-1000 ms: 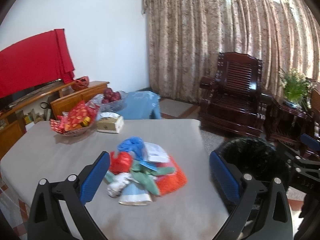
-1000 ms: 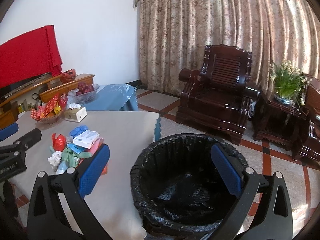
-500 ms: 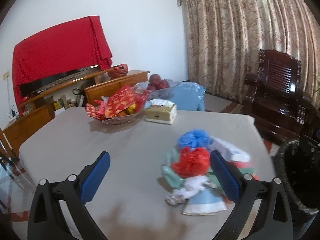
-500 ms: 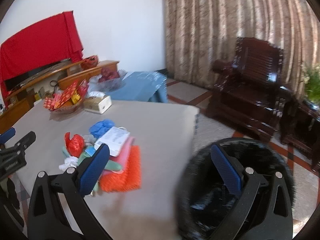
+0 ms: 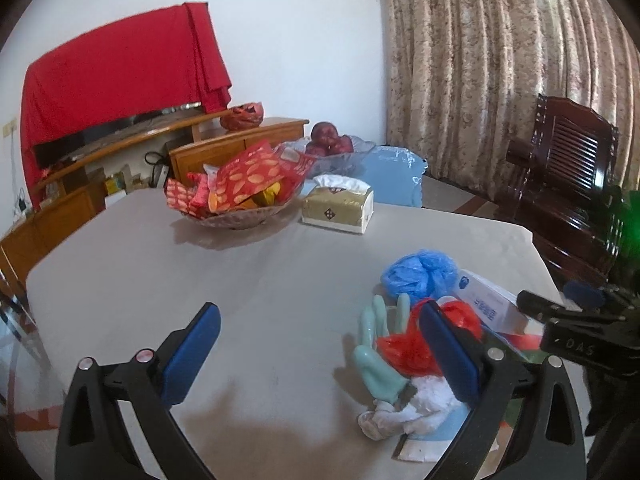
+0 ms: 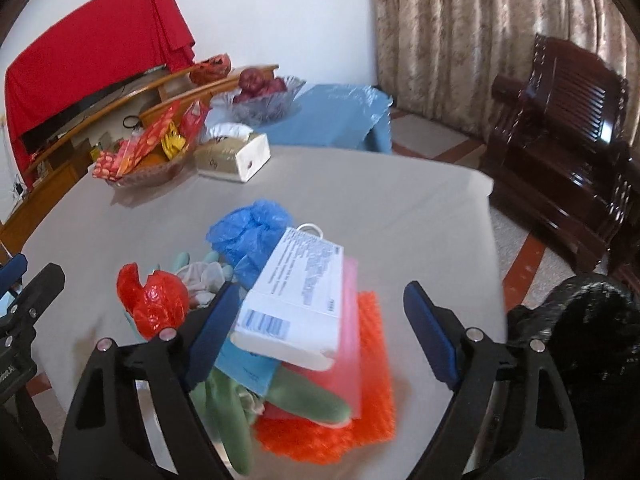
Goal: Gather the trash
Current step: 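Grasp the white barcode box with the right gripper from the pile, then carry the white box over the bin and open the right gripper while the left gripper carries the red bag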
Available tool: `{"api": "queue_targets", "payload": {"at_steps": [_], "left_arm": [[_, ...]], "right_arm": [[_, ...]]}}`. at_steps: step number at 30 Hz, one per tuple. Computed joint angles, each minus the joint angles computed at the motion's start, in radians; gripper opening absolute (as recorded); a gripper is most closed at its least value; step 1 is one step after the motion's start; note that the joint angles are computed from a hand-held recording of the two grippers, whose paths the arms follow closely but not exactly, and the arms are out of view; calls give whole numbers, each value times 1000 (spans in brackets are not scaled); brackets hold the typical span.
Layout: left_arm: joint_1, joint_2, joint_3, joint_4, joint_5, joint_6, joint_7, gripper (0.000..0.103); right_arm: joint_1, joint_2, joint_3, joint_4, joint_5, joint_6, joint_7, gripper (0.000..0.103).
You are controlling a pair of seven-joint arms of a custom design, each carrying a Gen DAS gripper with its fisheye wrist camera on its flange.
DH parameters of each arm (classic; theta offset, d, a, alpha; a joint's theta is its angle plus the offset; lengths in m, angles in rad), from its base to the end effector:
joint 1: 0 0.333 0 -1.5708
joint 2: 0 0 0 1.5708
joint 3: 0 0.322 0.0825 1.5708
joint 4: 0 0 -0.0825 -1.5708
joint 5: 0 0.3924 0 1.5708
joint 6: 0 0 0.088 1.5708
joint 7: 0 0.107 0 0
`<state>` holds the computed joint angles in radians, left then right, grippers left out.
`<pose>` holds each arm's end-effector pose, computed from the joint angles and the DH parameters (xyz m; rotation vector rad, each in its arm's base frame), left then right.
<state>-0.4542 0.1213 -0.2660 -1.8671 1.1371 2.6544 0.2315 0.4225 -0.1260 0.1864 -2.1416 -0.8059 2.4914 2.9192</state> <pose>0.4700 -0.4364 0.5179 -1.4522 1.8258 -0.9720 0.4537 0.3250 0.5108 -1.5853 1.9255 -0.7221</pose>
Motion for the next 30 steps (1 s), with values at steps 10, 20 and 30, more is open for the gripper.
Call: {"api": "queue_targets", "payload": {"at_steps": [10, 20, 30], "left_arm": [[-5, 33, 12, 26, -12, 14, 14, 97], [-28, 71, 6, 56, -42, 70, 74, 97], [-93, 198, 20, 180, -140, 54, 222, 65]], "right_arm": [[-7, 82, -44, 17, 183, 111, -132, 59], [-17, -31, -22, -61, 138, 113, -98, 56], [-36, -172, 2, -180, 120, 74, -37, 57]]}}
